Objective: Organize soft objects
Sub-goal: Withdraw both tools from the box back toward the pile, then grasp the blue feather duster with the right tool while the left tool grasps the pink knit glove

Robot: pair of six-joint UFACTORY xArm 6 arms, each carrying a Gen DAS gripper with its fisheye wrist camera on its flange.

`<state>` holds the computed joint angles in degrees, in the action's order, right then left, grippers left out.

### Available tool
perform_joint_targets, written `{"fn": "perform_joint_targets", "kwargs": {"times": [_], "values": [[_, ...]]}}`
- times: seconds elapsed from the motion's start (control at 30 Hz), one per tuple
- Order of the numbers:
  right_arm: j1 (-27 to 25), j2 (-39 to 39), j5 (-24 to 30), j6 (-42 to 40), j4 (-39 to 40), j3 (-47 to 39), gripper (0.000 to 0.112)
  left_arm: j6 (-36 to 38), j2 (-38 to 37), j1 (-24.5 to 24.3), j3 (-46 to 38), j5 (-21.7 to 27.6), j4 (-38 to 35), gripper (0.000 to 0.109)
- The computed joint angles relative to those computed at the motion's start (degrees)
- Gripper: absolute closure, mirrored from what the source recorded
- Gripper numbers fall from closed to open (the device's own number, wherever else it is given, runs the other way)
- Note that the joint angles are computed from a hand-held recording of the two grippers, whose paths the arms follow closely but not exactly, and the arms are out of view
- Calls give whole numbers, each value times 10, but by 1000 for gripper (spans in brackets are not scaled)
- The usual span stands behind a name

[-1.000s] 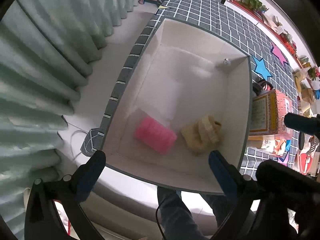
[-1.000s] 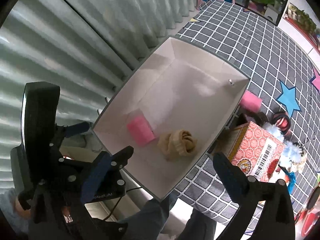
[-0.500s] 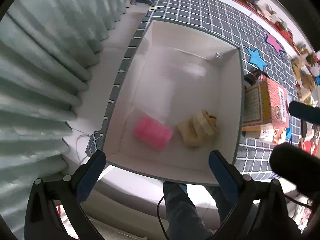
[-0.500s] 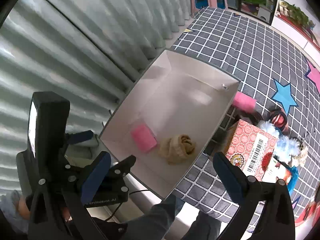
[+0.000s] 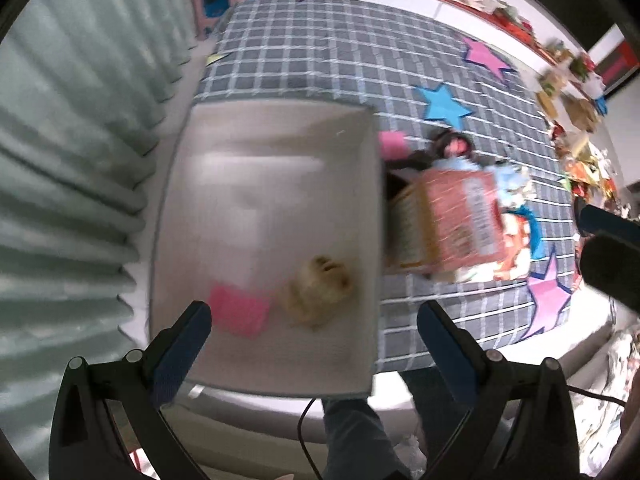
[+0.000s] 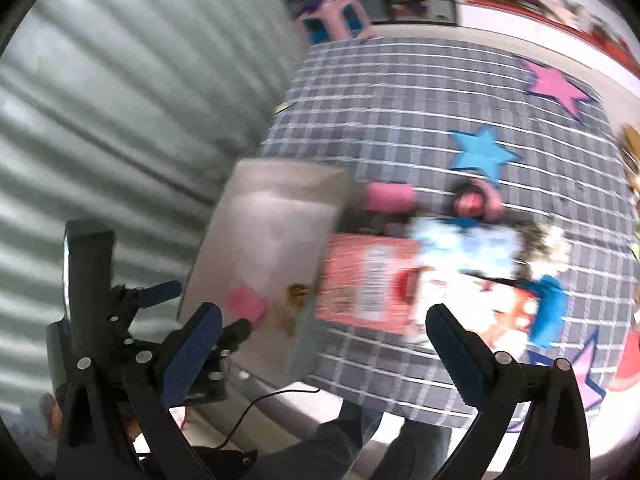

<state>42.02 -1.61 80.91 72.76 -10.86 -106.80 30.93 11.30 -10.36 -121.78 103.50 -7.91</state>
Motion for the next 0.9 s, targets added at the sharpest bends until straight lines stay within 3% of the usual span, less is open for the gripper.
{"fn": "perform_joint_targets", "kwargs": {"times": [0.23,0.37,0.53,0.83,0.9], "values": [[-61,-190,4,68,26,241,9,-29,24,-76,-52,14,5,6],[-111,-272,-13,65,79,361,9,-33,22,-129,-45,-12,44,6],[-162,-293,-99,-15,148,440,9,-73,60,-159,-98,21,47,6],[-221,-238,-221,-148,248,482,9,-110,69,-179,-99,36,96,6],[-229,-218,-226,-175,269,475,25,-118,83,-179,-120,47,103,6]]}}
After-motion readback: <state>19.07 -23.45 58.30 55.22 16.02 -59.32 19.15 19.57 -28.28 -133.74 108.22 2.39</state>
